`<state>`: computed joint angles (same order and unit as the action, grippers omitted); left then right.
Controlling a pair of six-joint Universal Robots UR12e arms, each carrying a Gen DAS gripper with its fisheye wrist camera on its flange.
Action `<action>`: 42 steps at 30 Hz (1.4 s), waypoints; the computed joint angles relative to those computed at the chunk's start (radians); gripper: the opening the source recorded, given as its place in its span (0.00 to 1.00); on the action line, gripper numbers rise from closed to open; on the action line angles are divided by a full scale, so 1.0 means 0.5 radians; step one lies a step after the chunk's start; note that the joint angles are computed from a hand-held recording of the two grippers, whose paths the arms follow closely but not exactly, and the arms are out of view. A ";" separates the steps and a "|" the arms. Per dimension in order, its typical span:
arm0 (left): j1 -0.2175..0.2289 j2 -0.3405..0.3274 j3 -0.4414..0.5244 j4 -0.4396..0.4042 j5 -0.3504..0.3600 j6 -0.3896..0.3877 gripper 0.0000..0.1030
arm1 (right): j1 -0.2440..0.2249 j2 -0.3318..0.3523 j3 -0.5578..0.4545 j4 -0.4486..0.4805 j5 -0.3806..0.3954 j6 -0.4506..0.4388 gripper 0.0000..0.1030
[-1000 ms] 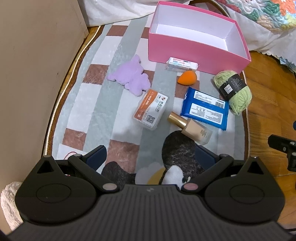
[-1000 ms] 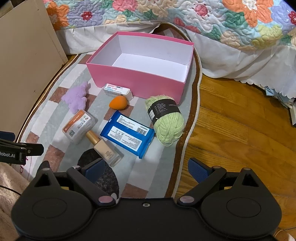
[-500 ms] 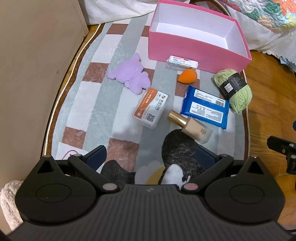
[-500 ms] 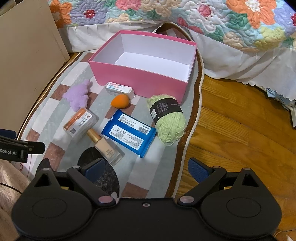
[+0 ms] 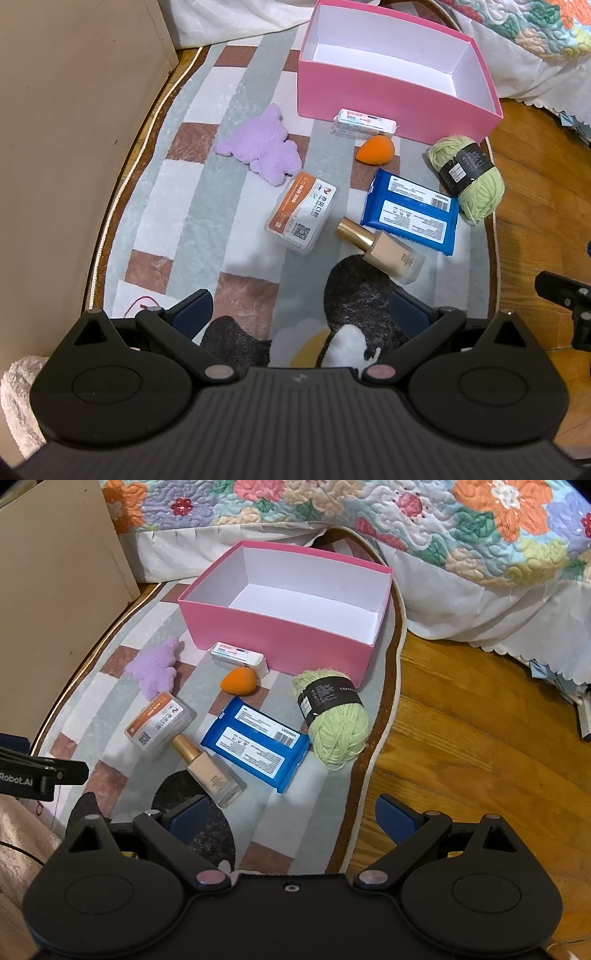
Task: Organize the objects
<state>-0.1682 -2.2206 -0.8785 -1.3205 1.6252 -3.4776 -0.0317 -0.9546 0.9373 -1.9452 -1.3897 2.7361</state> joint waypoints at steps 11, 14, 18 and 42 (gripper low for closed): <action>-0.001 0.002 0.002 -0.010 -0.007 0.003 1.00 | 0.009 0.007 -0.013 0.020 -0.017 -0.013 0.96; -0.001 0.002 0.002 -0.010 -0.006 0.004 1.00 | 0.008 0.008 -0.015 0.025 -0.022 -0.017 0.96; -0.001 0.001 0.004 -0.011 -0.005 -0.001 1.00 | 0.008 0.011 -0.018 0.030 -0.023 -0.020 0.96; 0.007 0.018 0.000 0.027 -0.070 -0.065 0.98 | -0.002 0.041 -0.030 -0.025 -0.037 -0.042 0.95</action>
<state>-0.1645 -2.2116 -0.8788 -1.3070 1.5903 -3.5102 -0.0325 -0.9341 0.9224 -1.9576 -1.4082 2.7153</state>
